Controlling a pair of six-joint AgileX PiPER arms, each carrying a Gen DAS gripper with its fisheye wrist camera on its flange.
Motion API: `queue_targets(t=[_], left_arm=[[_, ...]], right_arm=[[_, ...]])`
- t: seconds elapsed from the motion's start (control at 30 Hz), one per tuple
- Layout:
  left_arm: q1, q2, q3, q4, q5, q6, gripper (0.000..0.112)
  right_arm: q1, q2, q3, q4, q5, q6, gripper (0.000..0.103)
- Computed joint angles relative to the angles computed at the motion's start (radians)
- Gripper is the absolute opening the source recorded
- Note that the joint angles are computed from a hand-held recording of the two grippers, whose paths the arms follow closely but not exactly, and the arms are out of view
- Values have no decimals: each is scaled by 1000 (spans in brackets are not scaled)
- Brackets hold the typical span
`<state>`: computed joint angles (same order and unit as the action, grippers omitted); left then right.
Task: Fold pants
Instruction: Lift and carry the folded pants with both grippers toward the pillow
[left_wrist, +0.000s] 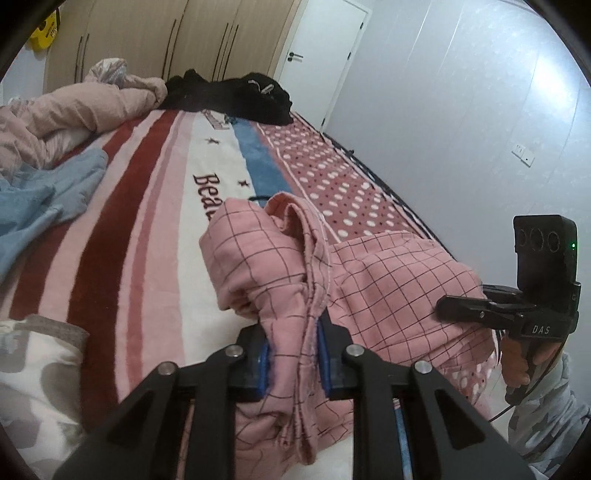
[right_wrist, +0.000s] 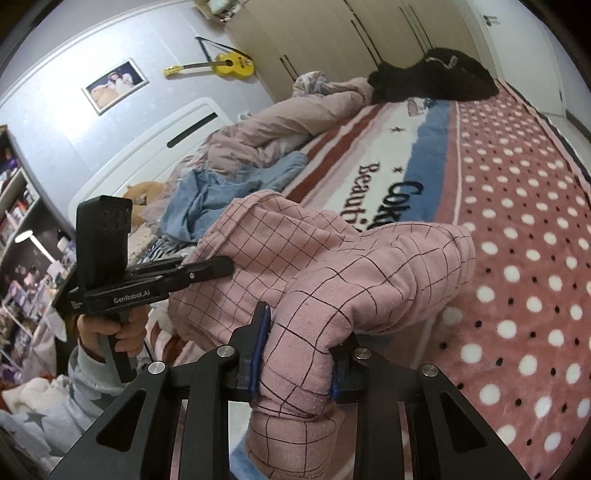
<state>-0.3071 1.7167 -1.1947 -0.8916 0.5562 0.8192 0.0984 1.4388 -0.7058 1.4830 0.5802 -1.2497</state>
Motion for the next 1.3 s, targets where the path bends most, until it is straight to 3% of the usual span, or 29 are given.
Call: queue_targets(t=[0.17, 0.37, 0.67, 1.07, 1.3], left_arm=[[52, -71, 30, -11, 37, 27, 17], [186, -142, 40, -27, 141, 85, 16], [436, -192, 58, -53, 266, 196, 16], [724, -84, -23, -96, 398, 322, 16], [846, 42, -160, -92, 469, 318, 16]], right_arm=[[86, -66, -25, -71, -71, 132, 21], [252, -89, -99, -185, -189, 306, 21], [493, 69, -319, -444, -316, 619, 21], [648, 369, -707, -881, -294, 1078, 21], [698, 577, -1016, -1044, -208, 1257, 21]])
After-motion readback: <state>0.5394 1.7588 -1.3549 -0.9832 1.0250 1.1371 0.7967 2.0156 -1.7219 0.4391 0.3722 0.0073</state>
